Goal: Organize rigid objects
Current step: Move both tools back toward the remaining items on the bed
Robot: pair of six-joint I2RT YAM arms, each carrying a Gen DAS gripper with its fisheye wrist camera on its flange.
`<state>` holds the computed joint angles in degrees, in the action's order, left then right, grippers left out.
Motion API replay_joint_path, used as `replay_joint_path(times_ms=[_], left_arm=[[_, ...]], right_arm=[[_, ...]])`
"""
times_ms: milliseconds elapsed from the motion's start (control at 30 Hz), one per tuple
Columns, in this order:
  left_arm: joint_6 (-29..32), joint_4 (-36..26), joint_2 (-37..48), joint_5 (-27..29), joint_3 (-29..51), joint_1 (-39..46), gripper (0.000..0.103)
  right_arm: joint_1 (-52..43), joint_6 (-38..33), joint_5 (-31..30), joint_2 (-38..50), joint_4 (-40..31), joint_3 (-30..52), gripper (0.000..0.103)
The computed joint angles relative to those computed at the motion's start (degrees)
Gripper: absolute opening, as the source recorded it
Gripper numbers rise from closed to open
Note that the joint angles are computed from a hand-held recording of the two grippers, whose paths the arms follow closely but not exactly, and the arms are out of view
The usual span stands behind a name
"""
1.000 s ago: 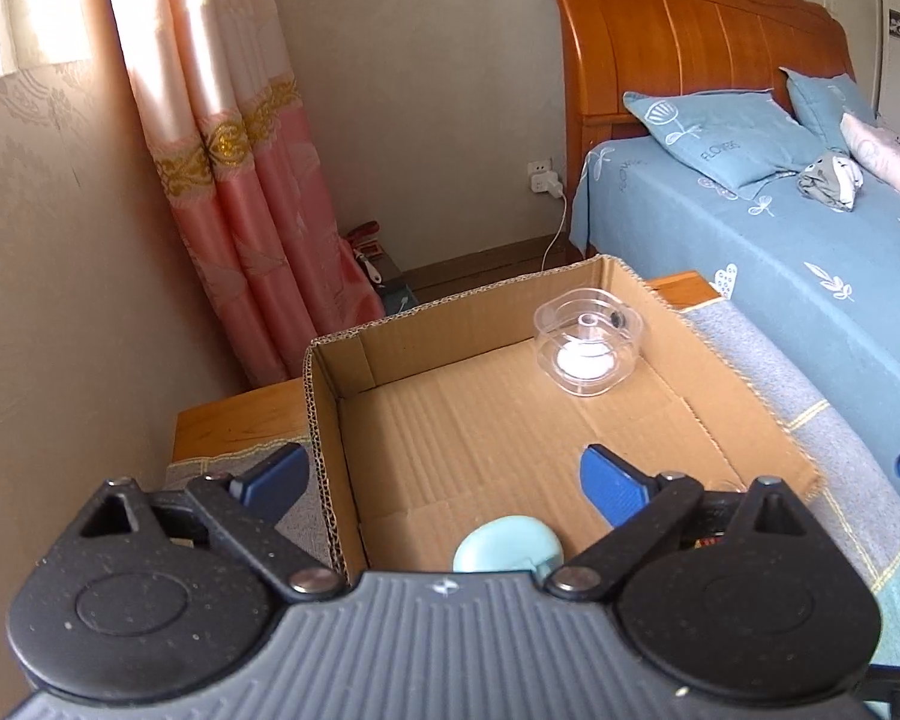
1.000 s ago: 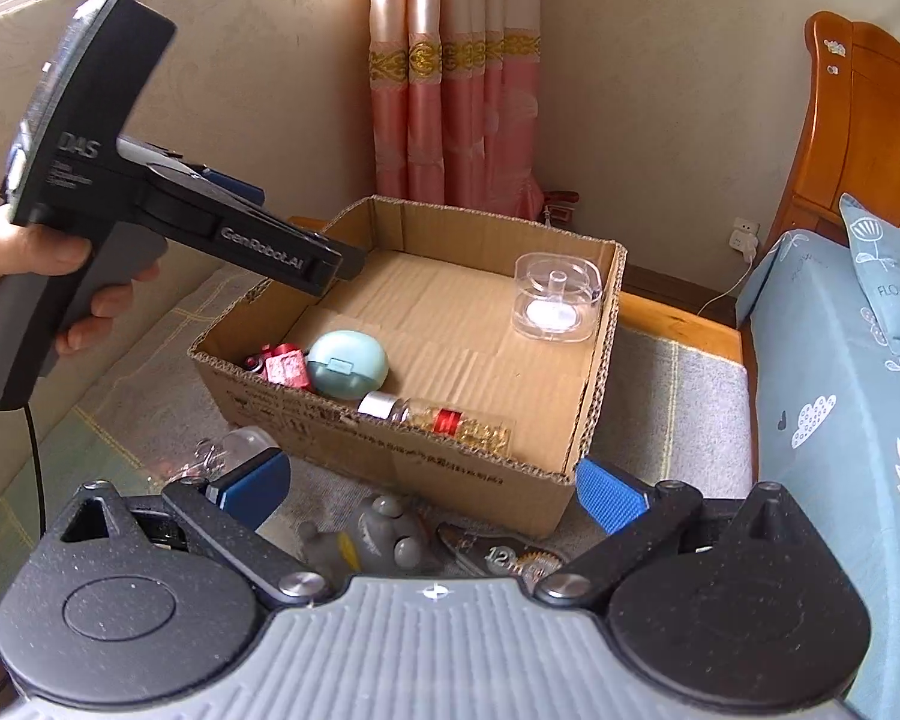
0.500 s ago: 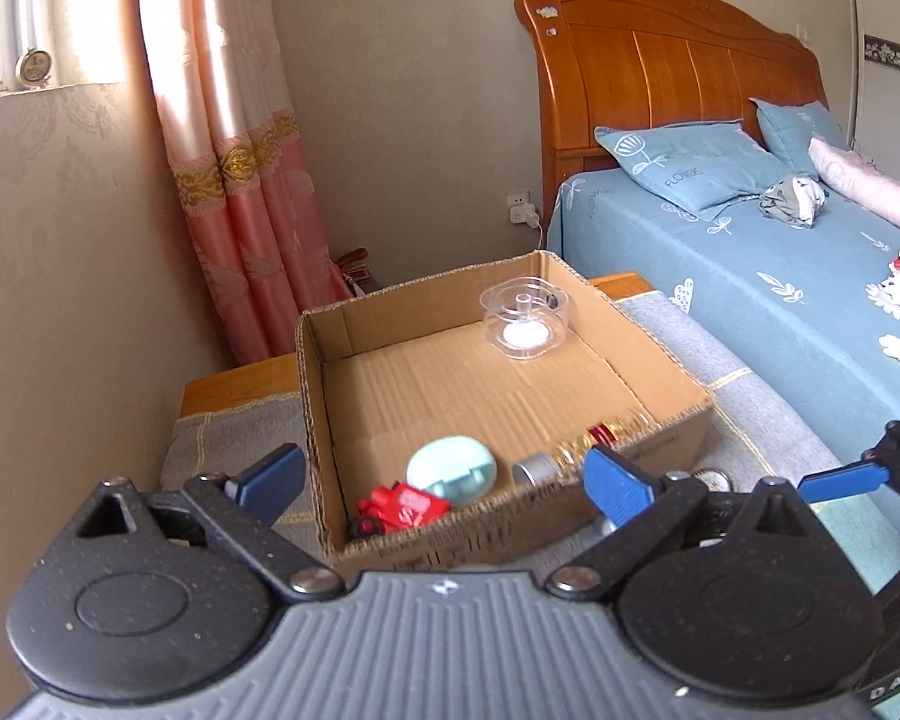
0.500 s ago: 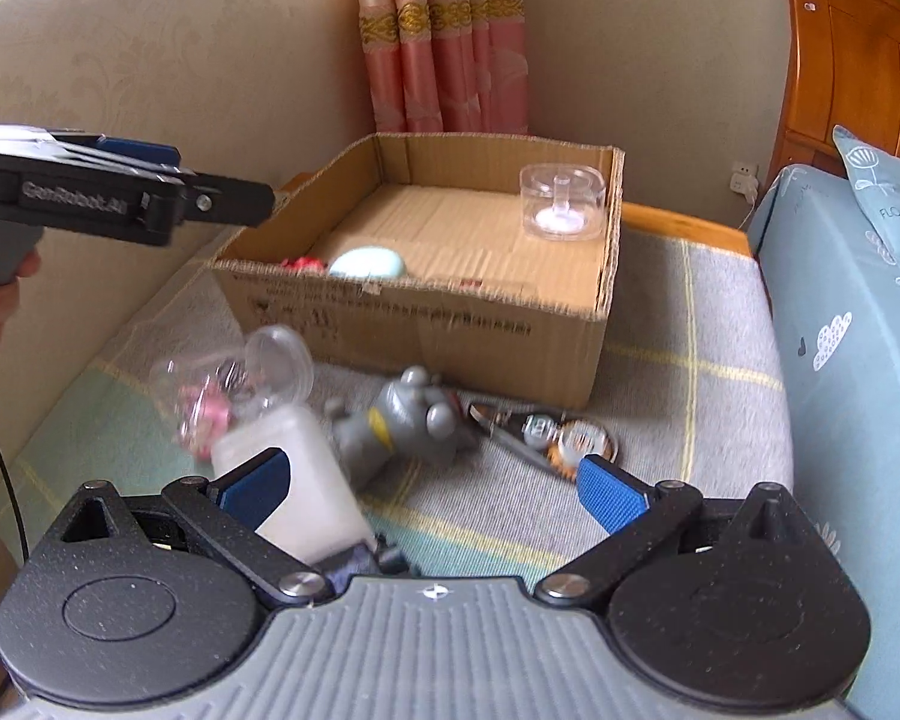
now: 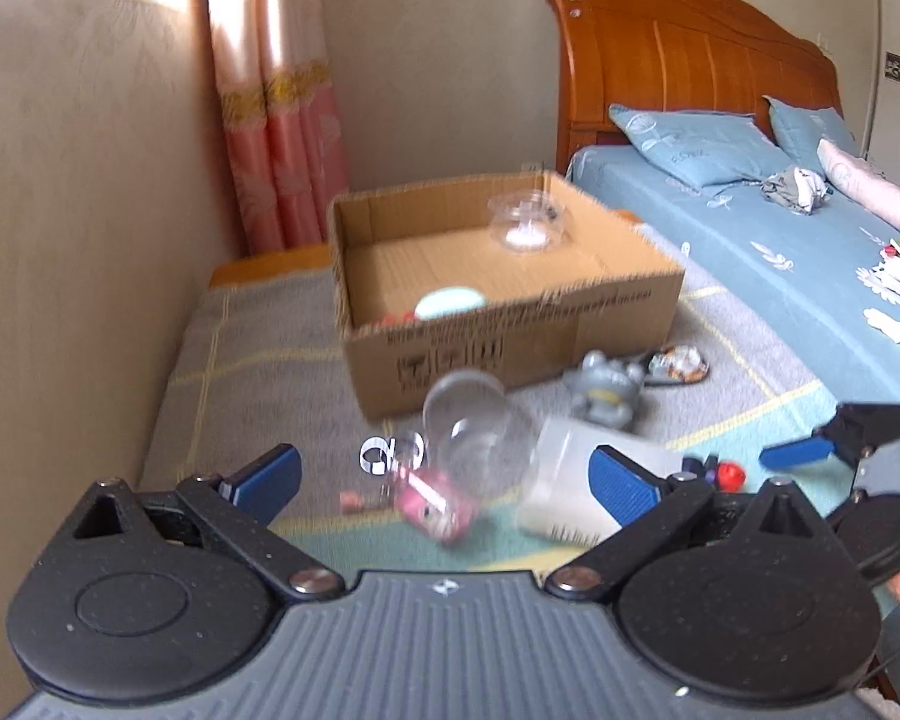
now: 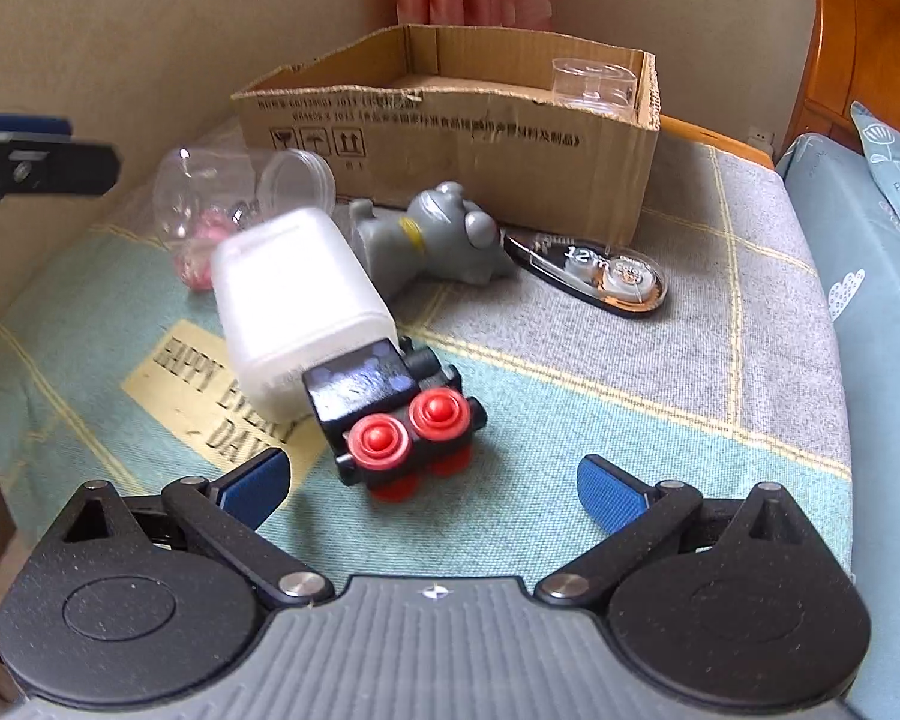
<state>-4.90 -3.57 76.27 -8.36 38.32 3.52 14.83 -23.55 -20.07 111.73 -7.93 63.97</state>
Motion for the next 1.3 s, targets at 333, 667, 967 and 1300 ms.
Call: replay_joint_path(times_ms=[333,667,967,1300], left_arm=[[0.0,9.2,10.8,8.6,-4.5,6.2,0.102],[9.6,12.9,17.4,10.9,-2.3,7.7,0.102],[22.0,13.8,21.0,17.5,2.2,10.1,0.101],[29.7,12.0,21.5,24.4,3.3,11.8,0.081]], right_arm=[[-0.5,-2.9,-0.1,0.5,5.8,-2.4,0.103],[-0.6,-2.5,-0.4,0.3,7.5,-3.3,0.103],[-0.5,-2.1,-0.2,0.4,7.6,-3.1,0.103],[0.0,-1.0,0.8,0.5,7.8,-2.9,0.103]])
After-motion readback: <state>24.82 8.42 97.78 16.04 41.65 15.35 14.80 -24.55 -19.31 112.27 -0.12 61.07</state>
